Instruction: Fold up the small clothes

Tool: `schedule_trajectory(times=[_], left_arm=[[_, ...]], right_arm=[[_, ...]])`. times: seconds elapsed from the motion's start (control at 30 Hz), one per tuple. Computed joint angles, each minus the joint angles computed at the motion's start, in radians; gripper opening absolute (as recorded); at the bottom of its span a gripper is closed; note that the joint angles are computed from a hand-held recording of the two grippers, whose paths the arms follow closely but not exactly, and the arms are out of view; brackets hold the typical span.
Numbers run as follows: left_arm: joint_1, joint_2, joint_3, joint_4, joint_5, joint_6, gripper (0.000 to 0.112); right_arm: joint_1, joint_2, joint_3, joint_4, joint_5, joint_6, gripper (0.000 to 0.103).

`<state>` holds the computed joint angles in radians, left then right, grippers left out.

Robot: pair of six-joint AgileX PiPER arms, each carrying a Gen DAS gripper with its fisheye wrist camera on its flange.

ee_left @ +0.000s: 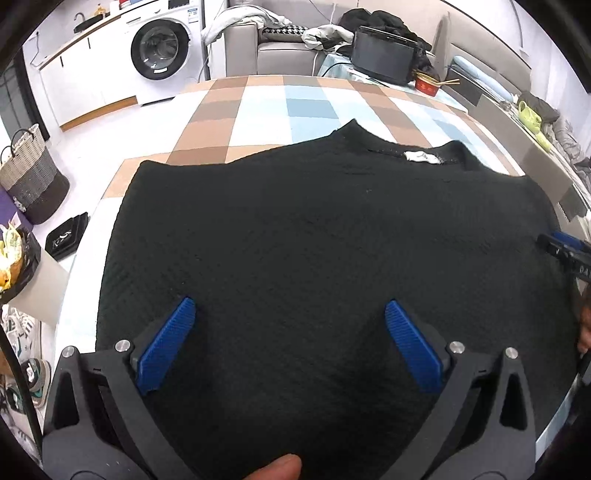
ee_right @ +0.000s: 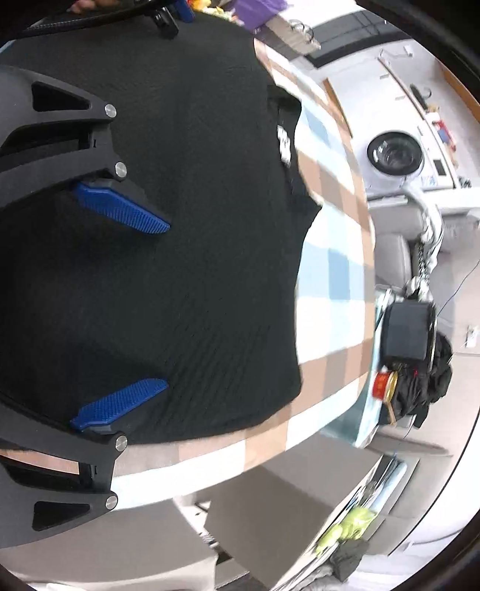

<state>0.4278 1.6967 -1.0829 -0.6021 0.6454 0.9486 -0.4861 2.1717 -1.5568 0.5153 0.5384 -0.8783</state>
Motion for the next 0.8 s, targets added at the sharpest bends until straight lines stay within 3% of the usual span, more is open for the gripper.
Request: schedule_trajectory(times=[0.17,0.33,0.43,0.53,0.67,0.8], left_arm=[[-0.072,0.026,-0.059,0.036,-0.003,-0.084,0.103],[-0.149,0.095,-0.131,0.12,-0.023,-0.187,0.103],[-0.176,0.124,-0.14,0.177,-0.081,-0.231,0.103],[-0.166,0.13,-0.155,0.207,-0.078,-0.271,0.103],[-0.114,0.095,-0.127,0.156,-0.042,-0.208,0.103],[-0.025,-0.036,0.021,0.056,-0.082,-0.045,0.103]], right_arm=[[0.066,-0.009,0.009,0.043,-0.004,-0.039,0.083],[0.153,0.064,-0.083,-0.045,0.023,0.063,0.083],[0.165,0.092,-0.125,-0.079,0.035,0.073,0.084],[0.14,0.118,-0.177,-0.064,0.087,0.054,0.085],[0.112,0.099,-0.147,-0.196,0.011,0.193,0.085],[0.04,0.014,-0.021,-0.078,0.002,0.058,0.086]])
